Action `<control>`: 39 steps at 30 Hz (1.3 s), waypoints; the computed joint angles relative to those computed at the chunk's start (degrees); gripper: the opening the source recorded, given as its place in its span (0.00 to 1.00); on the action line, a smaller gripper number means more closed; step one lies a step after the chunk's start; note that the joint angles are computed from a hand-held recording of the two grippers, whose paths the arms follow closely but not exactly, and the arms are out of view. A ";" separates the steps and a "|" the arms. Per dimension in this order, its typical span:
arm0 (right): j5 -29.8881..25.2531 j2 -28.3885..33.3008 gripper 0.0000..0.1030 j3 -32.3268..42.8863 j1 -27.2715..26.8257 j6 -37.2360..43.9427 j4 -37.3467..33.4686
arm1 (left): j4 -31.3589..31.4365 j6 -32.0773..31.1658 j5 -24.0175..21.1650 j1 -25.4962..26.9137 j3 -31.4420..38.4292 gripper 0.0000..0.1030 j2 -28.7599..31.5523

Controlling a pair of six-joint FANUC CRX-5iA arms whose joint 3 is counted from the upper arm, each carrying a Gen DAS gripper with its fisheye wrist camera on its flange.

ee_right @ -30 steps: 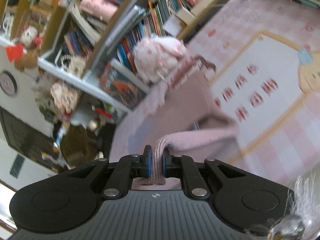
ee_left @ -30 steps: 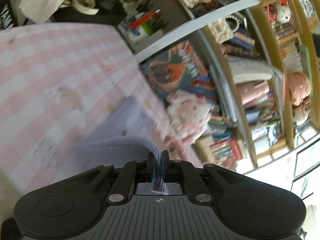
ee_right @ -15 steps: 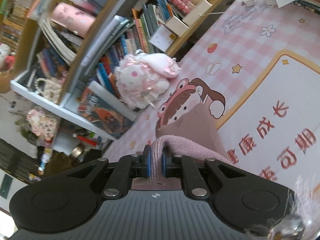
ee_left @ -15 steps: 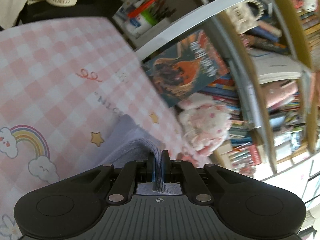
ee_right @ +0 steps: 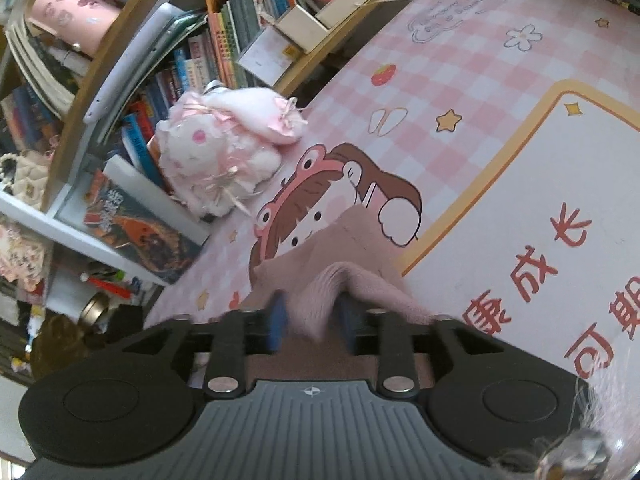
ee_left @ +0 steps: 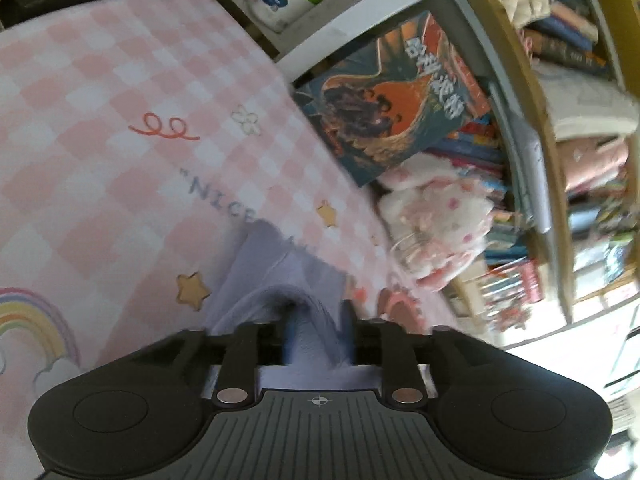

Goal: Fold clothes
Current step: 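Lift the hem with both grippers and fold it up toward the collar, then release, then grasp the new folded edge again with both grippers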

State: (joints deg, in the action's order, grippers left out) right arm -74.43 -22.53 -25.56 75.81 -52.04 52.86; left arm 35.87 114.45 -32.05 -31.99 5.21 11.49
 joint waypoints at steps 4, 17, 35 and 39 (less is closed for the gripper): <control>-6.22 2.87 0.59 3.45 -0.09 6.53 0.49 | -7.53 1.70 0.49 0.91 1.81 0.49 -1.03; -9.35 13.66 0.43 13.22 -6.32 48.13 -6.64 | -34.67 -15.92 -21.44 -5.72 27.69 0.33 10.69; -2.26 9.76 0.04 7.08 -10.12 33.11 -8.89 | -35.29 -7.64 -21.86 -3.82 27.15 0.10 12.08; -3.81 10.32 0.27 8.53 -9.90 34.60 -9.56 | -36.53 -2.36 -27.51 -3.84 31.55 0.31 13.49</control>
